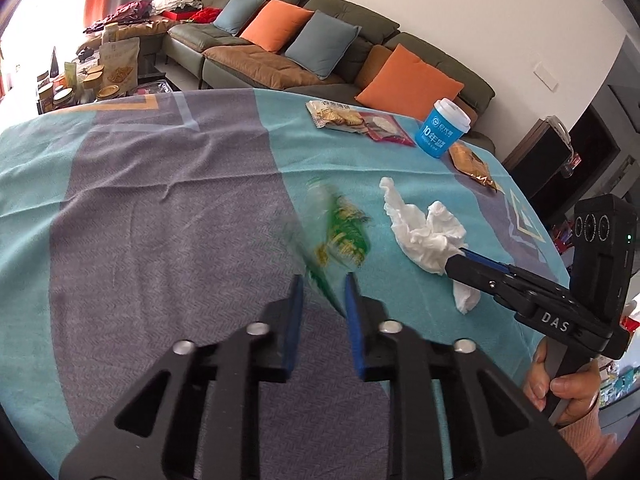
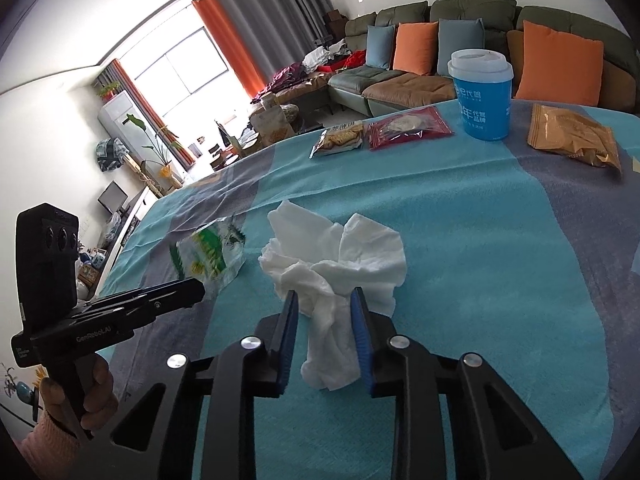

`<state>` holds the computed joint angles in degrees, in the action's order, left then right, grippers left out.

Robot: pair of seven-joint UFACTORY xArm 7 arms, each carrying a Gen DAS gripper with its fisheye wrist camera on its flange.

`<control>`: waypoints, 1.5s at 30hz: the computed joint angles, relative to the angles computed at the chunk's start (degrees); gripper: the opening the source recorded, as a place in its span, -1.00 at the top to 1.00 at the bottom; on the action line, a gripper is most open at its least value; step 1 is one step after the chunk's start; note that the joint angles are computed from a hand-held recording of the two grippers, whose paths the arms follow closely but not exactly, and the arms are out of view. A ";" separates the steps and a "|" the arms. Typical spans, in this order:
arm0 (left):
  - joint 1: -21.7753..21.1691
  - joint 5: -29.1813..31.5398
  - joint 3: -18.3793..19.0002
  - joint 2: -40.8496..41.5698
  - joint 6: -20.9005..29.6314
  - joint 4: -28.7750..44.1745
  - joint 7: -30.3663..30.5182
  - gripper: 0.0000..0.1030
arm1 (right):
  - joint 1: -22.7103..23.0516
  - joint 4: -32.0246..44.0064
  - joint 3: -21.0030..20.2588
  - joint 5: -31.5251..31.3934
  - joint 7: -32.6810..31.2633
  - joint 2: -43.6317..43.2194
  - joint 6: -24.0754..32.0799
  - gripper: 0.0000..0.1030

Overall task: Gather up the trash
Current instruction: 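Grasp the clear green snack wrapper with the left gripper while the right gripper grasps the tissue, then carry the wrapper in the left gripper and tissue in the right gripper to the teal bin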

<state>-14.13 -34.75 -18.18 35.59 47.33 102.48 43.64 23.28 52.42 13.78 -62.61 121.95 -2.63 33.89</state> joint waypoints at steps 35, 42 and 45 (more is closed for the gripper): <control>9.76 -22.44 8.75 -25.49 -6.11 -27.26 20.93 0.76 | 7.91 19.02 -3.36 -17.81 4.85 13.29 -9.00 0.92; 10.48 -24.05 11.36 -28.25 -6.08 -30.76 22.49 0.76 | 10.82 24.58 -6.15 -16.76 2.13 17.99 -12.65 0.92; 11.02 -24.68 12.25 -28.83 -5.73 -31.59 22.89 0.76 | 12.13 26.97 -7.27 -15.22 -0.04 20.00 -13.70 0.92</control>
